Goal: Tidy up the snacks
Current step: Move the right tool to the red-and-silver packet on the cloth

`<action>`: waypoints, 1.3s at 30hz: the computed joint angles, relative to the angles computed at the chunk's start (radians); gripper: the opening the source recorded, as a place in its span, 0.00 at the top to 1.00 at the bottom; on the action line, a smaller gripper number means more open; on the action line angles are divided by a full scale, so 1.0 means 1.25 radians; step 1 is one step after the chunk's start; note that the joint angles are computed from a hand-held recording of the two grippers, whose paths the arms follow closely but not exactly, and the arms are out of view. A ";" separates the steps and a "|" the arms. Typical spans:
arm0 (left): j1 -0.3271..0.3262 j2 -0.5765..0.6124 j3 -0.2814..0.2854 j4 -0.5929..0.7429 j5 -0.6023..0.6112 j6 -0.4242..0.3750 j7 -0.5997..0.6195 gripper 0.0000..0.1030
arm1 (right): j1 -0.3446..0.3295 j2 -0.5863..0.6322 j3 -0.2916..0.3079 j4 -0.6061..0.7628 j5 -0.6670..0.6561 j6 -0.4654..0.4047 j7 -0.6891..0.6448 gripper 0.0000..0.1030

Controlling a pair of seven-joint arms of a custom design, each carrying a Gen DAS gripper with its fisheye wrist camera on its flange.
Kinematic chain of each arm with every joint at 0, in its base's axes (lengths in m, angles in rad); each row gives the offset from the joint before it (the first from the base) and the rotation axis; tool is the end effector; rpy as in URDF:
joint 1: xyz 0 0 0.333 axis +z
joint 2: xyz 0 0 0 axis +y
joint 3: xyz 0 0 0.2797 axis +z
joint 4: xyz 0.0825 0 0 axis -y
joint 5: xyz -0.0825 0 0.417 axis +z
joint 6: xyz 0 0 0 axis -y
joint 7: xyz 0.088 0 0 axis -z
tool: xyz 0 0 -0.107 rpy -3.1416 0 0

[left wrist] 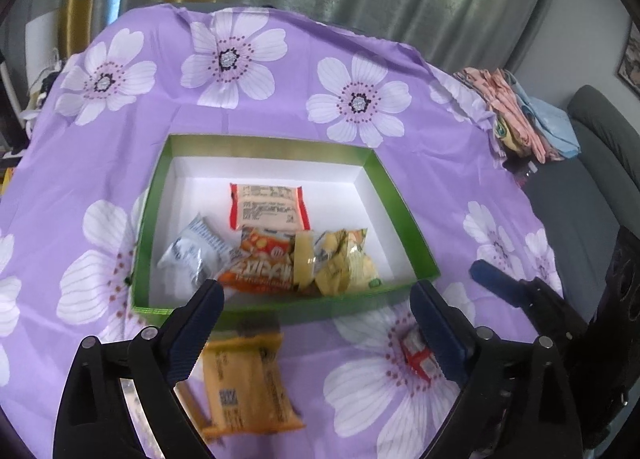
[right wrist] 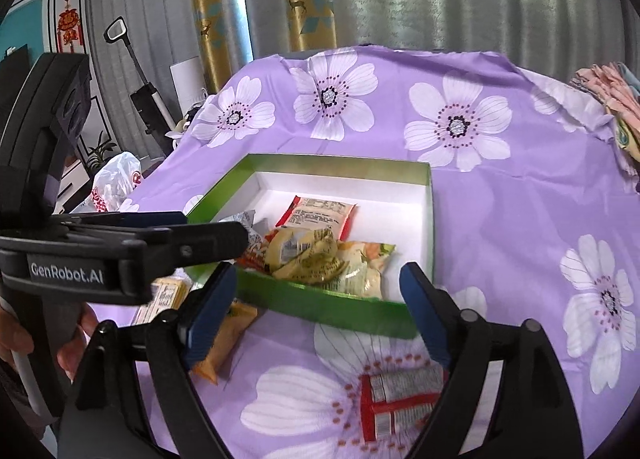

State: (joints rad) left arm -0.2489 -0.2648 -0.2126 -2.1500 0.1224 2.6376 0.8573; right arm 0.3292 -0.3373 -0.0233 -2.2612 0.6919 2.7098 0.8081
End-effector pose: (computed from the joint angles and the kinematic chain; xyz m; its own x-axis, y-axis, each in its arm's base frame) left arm 0.5029 -0.2625 0.5522 0.0363 -0.9510 0.3070 -0.7549 -0.2274 -0.6152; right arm 0.5222 0.1405 0.5363 0.5550 -0.8273 -0.0868 -0.5503 -0.2869 -0.7842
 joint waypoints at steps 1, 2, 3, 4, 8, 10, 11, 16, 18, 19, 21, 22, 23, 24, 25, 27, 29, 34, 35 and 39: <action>-0.001 -0.013 -0.002 -0.011 0.001 -0.002 -0.005 0.08 | -0.001 -0.011 0.000 -0.010 -0.001 0.000 0.002 0.18; 0.000 -0.023 -0.005 -0.019 0.006 -0.004 -0.013 0.06 | -0.004 -0.026 -0.001 -0.022 -0.004 -0.002 0.005 0.17; 0.001 -0.033 -0.007 -0.027 0.012 -0.007 -0.021 0.04 | -0.003 -0.026 -0.002 -0.022 -0.005 -0.002 0.005 0.17; 0.001 -0.041 -0.009 -0.033 0.016 -0.010 -0.027 0.04 | -0.006 -0.037 0.000 -0.032 -0.010 -0.003 0.011 0.17; -0.001 -0.077 -0.020 -0.059 0.039 -0.026 -0.052 0.04 | -0.018 -0.088 0.003 -0.078 -0.037 -0.006 0.053 0.17; -0.004 -0.092 -0.025 -0.071 0.049 -0.033 -0.063 0.04 | -0.020 -0.106 0.002 -0.093 -0.050 -0.006 0.068 0.17; -0.007 -0.101 -0.026 -0.078 0.052 -0.035 -0.067 0.03 | -0.022 -0.118 0.002 -0.104 -0.058 -0.007 0.074 0.17; -0.023 -0.137 -0.027 -0.113 0.050 -0.030 -0.095 0.03 | -0.023 -0.161 -0.003 -0.140 -0.087 -0.004 0.096 0.16; -0.037 -0.143 -0.021 -0.121 0.036 -0.026 -0.089 0.03 | -0.025 -0.190 -0.005 -0.162 -0.097 -0.007 0.103 0.16; -0.038 -0.145 -0.023 -0.122 0.036 -0.029 -0.090 0.03 | -0.024 -0.198 -0.007 -0.168 -0.101 -0.007 0.105 0.16; -0.041 -0.148 -0.025 -0.123 0.038 -0.036 -0.090 0.03 | -0.022 -0.207 -0.010 -0.176 -0.107 -0.005 0.108 0.16; -0.043 -0.148 -0.025 -0.122 0.036 -0.036 -0.089 0.03 | -0.022 -0.212 -0.012 -0.180 -0.110 -0.005 0.110 0.16; -0.046 -0.149 -0.024 -0.122 0.034 -0.037 -0.087 0.03 | -0.022 -0.217 -0.012 -0.184 -0.113 -0.005 0.113 0.16; -0.048 -0.149 -0.025 -0.122 0.033 -0.038 -0.086 0.03 | -0.021 -0.221 -0.014 -0.187 -0.114 -0.004 0.113 0.16; -0.049 -0.150 -0.026 -0.123 0.034 -0.040 -0.087 0.03 | -0.021 -0.224 -0.015 -0.190 -0.116 -0.004 0.116 0.16; -0.053 -0.146 -0.027 -0.121 0.032 -0.045 -0.084 0.03 | -0.022 -0.230 -0.016 -0.196 -0.121 -0.001 0.119 0.16; -0.057 -0.143 -0.029 -0.121 0.030 -0.048 -0.083 0.03 | -0.021 -0.232 -0.018 -0.199 -0.123 -0.001 0.121 0.16; -0.066 -0.129 -0.031 -0.111 0.023 -0.052 -0.072 0.03 | -0.030 -0.238 -0.022 -0.211 -0.134 -0.008 0.133 0.16; -0.068 -0.123 -0.032 -0.108 0.023 -0.053 -0.069 0.03 | -0.029 -0.238 -0.022 -0.211 -0.134 -0.008 0.133 0.16; -0.076 -0.103 -0.032 -0.094 0.015 -0.057 -0.056 0.03 | -0.035 -0.238 -0.028 -0.216 -0.135 -0.014 0.138 0.15</action>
State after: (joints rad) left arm -0.3436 -0.3935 -0.2522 -2.2675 0.1416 2.5668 0.7871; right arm 0.2852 -0.6345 -0.0579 -2.5317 0.5227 2.6923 0.9807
